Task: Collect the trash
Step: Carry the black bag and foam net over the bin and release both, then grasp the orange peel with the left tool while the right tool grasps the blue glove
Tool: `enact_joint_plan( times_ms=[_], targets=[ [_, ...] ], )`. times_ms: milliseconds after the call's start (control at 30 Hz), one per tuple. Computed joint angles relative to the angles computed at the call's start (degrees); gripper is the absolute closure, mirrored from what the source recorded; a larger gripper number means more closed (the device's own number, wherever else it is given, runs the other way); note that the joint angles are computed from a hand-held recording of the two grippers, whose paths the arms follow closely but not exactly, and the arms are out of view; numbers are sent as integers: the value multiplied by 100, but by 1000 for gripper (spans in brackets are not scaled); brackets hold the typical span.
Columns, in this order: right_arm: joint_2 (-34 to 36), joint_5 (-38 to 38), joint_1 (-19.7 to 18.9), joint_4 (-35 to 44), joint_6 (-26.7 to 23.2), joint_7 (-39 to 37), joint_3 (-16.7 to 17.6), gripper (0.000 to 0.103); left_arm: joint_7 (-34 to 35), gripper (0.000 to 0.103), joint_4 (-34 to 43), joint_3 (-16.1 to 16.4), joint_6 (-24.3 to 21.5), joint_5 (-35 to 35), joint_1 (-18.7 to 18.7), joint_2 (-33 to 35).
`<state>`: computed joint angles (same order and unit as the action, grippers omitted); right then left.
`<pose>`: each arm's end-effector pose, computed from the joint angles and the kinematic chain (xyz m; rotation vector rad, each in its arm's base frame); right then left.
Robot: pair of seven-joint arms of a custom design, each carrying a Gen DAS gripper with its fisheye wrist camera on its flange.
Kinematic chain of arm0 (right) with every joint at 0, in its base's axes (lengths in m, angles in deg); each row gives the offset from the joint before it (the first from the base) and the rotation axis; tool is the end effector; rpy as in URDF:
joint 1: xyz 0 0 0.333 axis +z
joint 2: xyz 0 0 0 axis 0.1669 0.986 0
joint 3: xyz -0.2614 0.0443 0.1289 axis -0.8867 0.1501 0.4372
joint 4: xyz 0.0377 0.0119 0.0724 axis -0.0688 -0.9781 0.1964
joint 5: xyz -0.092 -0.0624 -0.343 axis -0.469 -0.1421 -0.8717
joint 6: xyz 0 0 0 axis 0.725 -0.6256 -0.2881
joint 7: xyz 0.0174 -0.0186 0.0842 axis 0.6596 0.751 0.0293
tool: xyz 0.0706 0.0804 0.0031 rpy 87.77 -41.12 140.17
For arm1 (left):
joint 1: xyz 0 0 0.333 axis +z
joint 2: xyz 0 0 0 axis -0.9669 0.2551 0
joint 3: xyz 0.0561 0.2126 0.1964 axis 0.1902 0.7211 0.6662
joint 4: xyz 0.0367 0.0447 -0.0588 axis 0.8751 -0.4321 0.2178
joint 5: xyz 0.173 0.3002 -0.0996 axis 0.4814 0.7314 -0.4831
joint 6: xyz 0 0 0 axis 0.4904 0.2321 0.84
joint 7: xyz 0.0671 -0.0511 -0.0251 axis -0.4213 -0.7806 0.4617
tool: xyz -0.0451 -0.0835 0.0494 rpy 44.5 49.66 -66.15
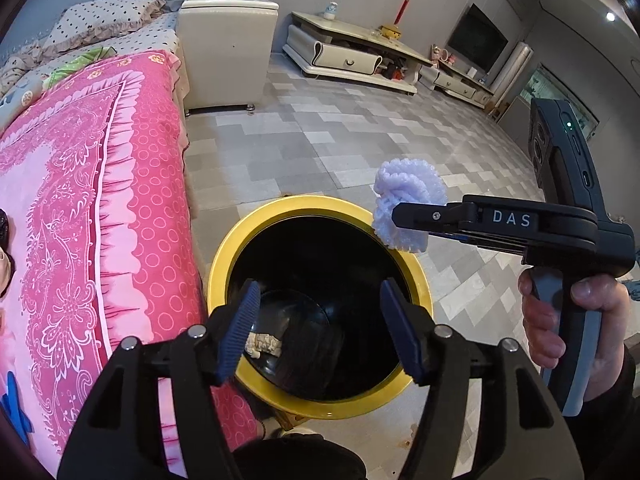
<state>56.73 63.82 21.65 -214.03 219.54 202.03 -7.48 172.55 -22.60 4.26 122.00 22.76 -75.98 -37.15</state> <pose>0.5057 0.1554 0.5175 -1.1964 2.1706 -0.1464 0.5990 -0.1530 0.5264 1.2888 -2.6345 1.0698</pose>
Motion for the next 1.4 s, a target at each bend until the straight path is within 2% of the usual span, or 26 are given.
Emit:
enact_joint_plan(
  times_ms=[133, 233, 500, 700, 967, 1167, 1400],
  targets=[
    [-63, -224, -55, -27, -82, 294, 45, 50, -10, 34, -8, 43, -49, -99, 73, -42],
    [-136, -352, -81, -84, -135, 480, 78, 48, 30, 30, -58, 89, -12, -110, 120, -94],
    [-236, -347, 1, -168, -167, 572, 162, 46, 55, 25, -145, 252, 117, -3, 295, -189],
    [-138, -469, 145, 127, -309, 576, 277, 46, 91, 24, -85, 387, 167, 74, 505, -167],
    [403, -566, 542, 1028, -641, 358, 328, 46, 101, 24, 48, 579, 307, 194, 923, -68],
    [1136, -495, 972, 2116, -995, -67, 309, 45, 20, 24, 390, 718, 469, 435, 1337, 221],
    [2238, -284, 1491, 3719, -1627, -679, 249, 42, -334, 24, 1401, 798, 304, 1029, 1926, 961]
  ],
)
